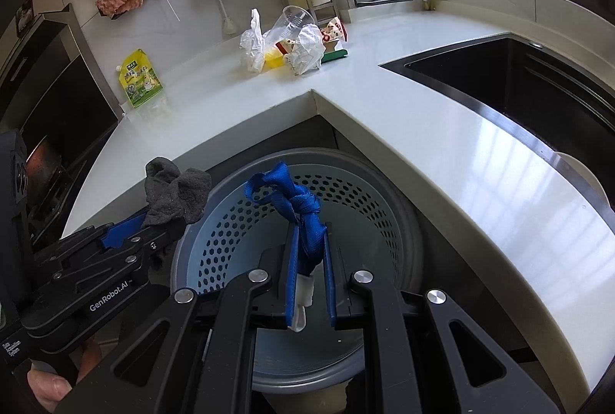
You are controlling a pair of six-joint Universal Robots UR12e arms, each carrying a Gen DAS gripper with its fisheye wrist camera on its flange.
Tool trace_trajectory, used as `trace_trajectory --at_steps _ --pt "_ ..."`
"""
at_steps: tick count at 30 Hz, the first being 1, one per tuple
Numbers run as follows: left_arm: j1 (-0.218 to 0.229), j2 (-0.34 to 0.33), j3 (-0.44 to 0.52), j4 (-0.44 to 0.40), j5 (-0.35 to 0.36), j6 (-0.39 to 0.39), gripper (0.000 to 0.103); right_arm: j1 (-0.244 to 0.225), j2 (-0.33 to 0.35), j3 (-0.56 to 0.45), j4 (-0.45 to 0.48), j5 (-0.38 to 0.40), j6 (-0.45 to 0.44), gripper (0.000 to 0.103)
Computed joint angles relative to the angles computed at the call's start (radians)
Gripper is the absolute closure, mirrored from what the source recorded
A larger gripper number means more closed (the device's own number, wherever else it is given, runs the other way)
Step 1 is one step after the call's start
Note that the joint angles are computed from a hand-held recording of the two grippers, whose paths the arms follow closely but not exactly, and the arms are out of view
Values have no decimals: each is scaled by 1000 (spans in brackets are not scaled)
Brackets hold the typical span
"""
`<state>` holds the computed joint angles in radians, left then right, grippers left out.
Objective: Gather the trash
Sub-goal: 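Carry the sock and blue strip over the basket and open both tools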
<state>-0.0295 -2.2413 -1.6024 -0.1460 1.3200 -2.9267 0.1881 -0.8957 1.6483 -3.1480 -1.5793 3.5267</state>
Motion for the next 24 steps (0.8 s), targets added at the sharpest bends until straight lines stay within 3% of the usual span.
trace_trajectory --at_steps 8,24 --pt "0 6 -15 -3 4 -1 70 4 -4 9 13 -2 4 91" --pt "-1 -8 10 -117 -23 17 70 -1 10 -8 65 33 2 91"
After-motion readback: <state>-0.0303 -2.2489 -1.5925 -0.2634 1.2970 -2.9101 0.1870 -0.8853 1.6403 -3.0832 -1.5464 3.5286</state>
